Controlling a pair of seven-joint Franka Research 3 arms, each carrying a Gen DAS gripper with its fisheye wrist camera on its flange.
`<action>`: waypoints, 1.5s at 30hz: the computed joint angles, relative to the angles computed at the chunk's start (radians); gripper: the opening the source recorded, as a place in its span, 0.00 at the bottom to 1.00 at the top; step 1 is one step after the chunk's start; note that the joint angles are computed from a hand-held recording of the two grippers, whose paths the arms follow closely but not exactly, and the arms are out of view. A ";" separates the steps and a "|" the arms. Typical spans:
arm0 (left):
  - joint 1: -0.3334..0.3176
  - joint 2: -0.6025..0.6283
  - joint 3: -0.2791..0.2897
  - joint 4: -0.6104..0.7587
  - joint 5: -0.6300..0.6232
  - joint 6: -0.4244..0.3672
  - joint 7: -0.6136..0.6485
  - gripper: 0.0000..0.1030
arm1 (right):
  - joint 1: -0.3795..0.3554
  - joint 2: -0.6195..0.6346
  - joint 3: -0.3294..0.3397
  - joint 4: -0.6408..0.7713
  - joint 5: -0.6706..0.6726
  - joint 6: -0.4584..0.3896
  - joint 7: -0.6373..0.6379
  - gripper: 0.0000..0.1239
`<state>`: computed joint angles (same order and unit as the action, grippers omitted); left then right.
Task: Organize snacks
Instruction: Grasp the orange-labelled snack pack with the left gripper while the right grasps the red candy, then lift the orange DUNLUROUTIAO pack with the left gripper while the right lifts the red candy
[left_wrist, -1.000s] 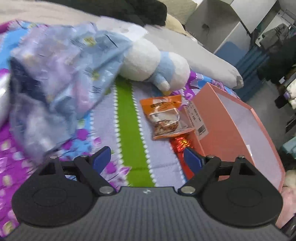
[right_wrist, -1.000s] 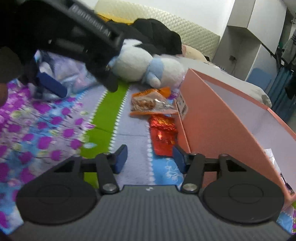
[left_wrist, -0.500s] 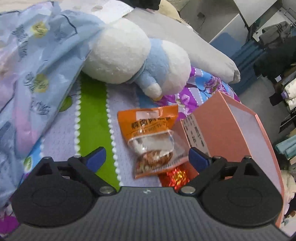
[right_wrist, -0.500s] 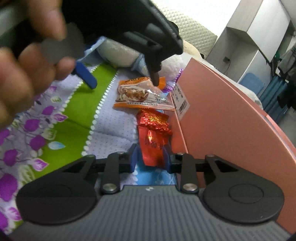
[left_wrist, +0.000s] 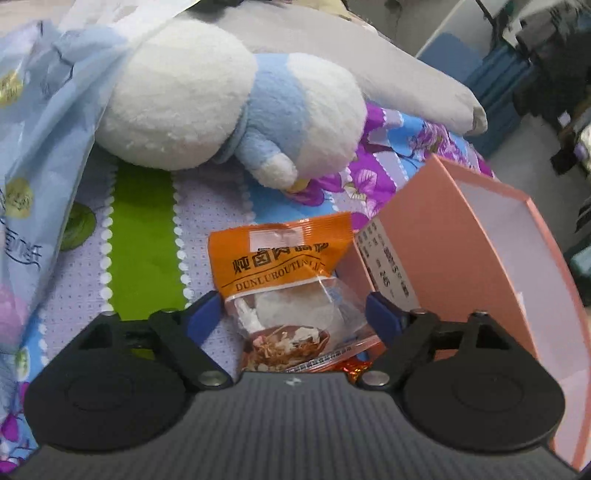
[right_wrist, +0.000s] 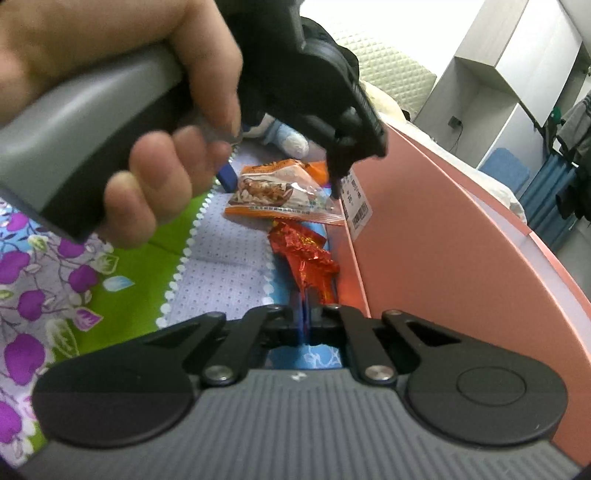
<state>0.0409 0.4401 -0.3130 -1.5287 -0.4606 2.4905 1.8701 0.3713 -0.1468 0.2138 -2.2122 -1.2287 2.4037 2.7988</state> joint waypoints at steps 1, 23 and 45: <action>0.001 -0.010 -0.001 -0.011 0.003 0.003 0.010 0.79 | 0.001 -0.008 -0.001 -0.005 0.005 0.005 -0.002 0.02; -0.035 -0.584 0.205 -0.596 -0.129 0.048 0.167 0.62 | -0.029 -0.267 0.097 -0.195 0.228 0.126 -0.160 0.02; -0.147 -1.184 0.426 -1.137 0.090 0.002 -0.101 0.64 | 0.094 -0.510 0.071 -0.406 0.862 0.252 -0.638 0.06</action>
<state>-0.1064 -0.7439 0.1127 -2.6661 -0.3710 2.4924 1.7693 0.4652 -0.6573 0.2852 -2.6180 -0.3665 2.6552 2.1607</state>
